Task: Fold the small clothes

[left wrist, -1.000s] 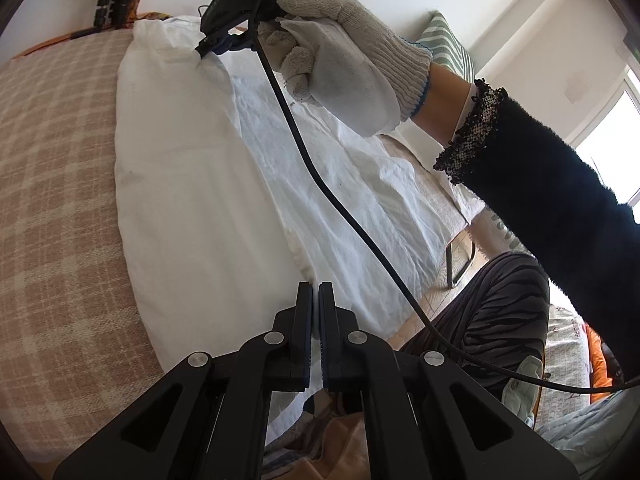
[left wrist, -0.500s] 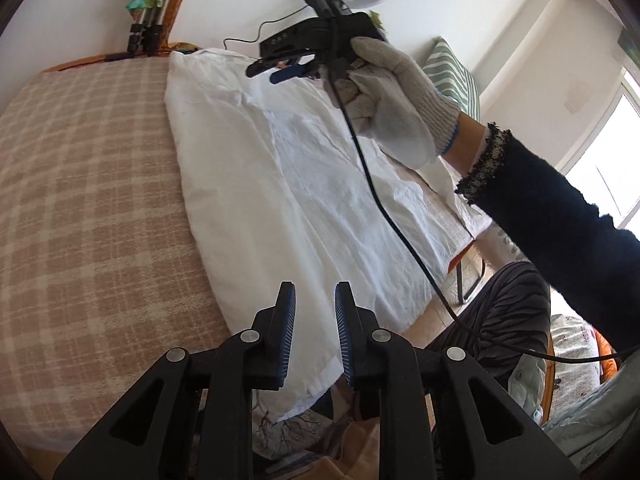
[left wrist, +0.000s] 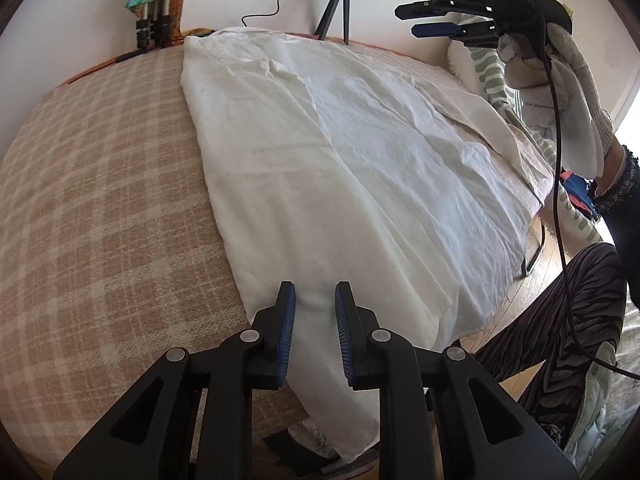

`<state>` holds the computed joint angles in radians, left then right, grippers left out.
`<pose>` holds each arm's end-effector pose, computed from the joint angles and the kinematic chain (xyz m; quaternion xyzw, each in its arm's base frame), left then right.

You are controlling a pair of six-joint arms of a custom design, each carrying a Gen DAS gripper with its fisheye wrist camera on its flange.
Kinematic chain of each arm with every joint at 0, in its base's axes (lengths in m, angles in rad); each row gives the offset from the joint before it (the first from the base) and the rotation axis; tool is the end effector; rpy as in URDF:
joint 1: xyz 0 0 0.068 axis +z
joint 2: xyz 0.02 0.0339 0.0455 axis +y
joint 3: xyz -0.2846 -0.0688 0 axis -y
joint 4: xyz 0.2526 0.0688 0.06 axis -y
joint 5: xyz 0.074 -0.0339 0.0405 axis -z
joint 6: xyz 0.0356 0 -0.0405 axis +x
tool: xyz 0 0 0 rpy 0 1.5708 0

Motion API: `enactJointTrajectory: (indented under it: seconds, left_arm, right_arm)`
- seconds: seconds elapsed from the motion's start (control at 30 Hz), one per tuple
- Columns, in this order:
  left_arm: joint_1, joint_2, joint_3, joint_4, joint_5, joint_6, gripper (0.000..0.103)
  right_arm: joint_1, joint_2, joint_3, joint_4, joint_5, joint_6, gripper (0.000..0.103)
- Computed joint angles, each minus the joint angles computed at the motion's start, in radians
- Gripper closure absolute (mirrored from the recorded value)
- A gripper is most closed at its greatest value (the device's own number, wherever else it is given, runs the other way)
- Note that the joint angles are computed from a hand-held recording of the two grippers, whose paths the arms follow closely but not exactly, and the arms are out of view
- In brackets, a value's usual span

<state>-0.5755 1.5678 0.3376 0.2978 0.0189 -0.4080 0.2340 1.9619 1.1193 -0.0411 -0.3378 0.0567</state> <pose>0.1887 -0.1232 0.0920 0.0824 0.9459 -0.1561 0.2724 0.3957 0.1065 0.1448 -0.1386 0.9195 0.2047 0.3056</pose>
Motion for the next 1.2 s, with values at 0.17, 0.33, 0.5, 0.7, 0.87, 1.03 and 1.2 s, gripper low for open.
enactJointTrajectory:
  seconds: [0.17,0.33,0.5,0.7,0.87,1.03,1.2]
  left_arm:
    - [-0.006,-0.125,0.003,-0.041,-0.018,-0.012,0.084]
    - [-0.043,-0.116,0.053,-0.042,-0.021,-0.032,0.079]
    - [-0.049,-0.05,0.107,-0.017,0.057,-0.07,0.077]
    - [-0.083,0.043,0.211,-0.017,0.065,-0.056,0.077]
    - [-0.086,0.131,0.295,-0.034,0.085,-0.038,0.077]
    - [-0.08,0.195,0.353,-0.033,0.105,-0.037,0.077]
    - [-0.078,0.223,0.386,-0.048,0.113,-0.047,0.077]
  right_arm:
    - [-0.14,-0.097,-0.159,0.068,-0.027,-0.036,0.06]
    - [-0.355,-0.135,-0.245,0.081,-0.063,-0.101,0.06]
    - [-0.578,-0.092,-0.227,0.036,-0.117,-0.158,0.06]
    - [-0.755,0.008,-0.167,-0.012,-0.116,-0.248,0.06]
    - [-0.854,0.12,-0.122,-0.033,-0.141,-0.307,0.06]
    - [-0.903,0.182,-0.119,-0.03,-0.13,-0.343,0.06]
    - [-0.932,0.208,-0.108,-0.046,-0.138,-0.347,0.06]
